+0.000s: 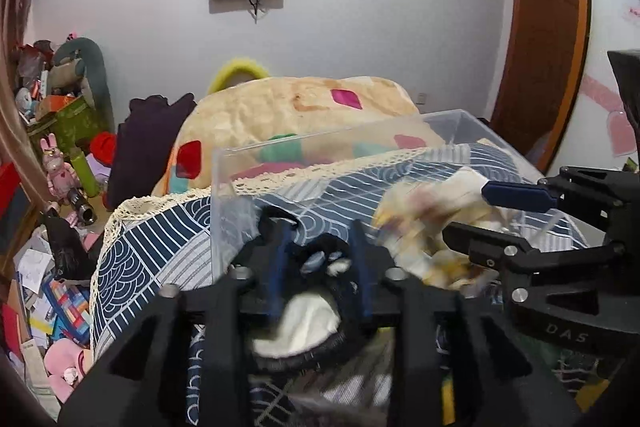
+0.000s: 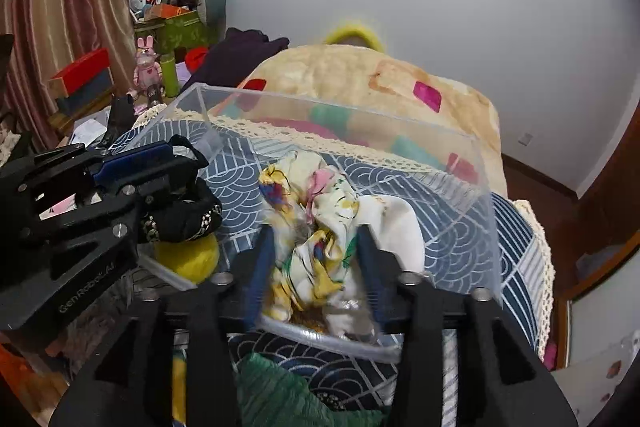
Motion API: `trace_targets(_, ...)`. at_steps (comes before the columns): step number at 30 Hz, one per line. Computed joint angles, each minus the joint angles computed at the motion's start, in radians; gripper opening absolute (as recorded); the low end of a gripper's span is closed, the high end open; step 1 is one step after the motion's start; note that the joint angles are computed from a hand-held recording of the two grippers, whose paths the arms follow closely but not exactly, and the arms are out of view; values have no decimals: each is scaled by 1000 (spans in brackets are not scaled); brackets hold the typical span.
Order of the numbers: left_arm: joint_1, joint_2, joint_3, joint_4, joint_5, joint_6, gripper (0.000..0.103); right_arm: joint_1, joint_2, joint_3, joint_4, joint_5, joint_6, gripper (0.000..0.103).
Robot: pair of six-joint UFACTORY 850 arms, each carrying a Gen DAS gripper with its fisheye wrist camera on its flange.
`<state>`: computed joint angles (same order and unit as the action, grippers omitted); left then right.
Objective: Organize soft objects
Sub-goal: 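Lower the bag into the clear box with the left tool while the right drops the scrunchie in, then grasp the clear bag of steel-wool scrubbers with the left tool while the right grasps the green gloves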
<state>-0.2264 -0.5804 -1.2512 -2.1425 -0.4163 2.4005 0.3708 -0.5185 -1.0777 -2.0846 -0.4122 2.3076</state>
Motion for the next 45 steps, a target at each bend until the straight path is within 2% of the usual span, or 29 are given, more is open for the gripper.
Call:
trace_targets(1,7,10,10,38,-19,-34,51,3,6,9,-9,-12,7,46)
trace_targets(2,9,17,18,45,-27,-38,56,6,11,16,-8,-26,4,47)
trace_targets(7,25,62,63,92,-53,-73,67,26,56,74,-55,-101,63,61)
trace_targets(12,56,102,98,139,-92,-148,76,42,121,149,-132,-172,171,62)
trace_targets(16,77,132,136,107,-117,-124,89,65,165,207,-161,-239,231,70)
trace_targets(19,91,152,169,89,-125,-95,91,80,186,247,-177,-283,266,73)
trace_targets(25,105,169,231,62,-117,-23,95,89,190,295,-183,-311,328,73)
trace_targets(40,104,82,256,104,-47,-43,95,56,99,302,-325,-184,570,73)
trace_targets(42,102,76,262,78,-58,-17,95,54,94,301,-336,-179,583,65)
trace_targets(43,99,74,262,71,-62,-11,94,53,92,300,-341,-173,585,57)
trace_targets(45,99,70,263,70,-77,-7,86,55,91,301,-341,-175,595,45)
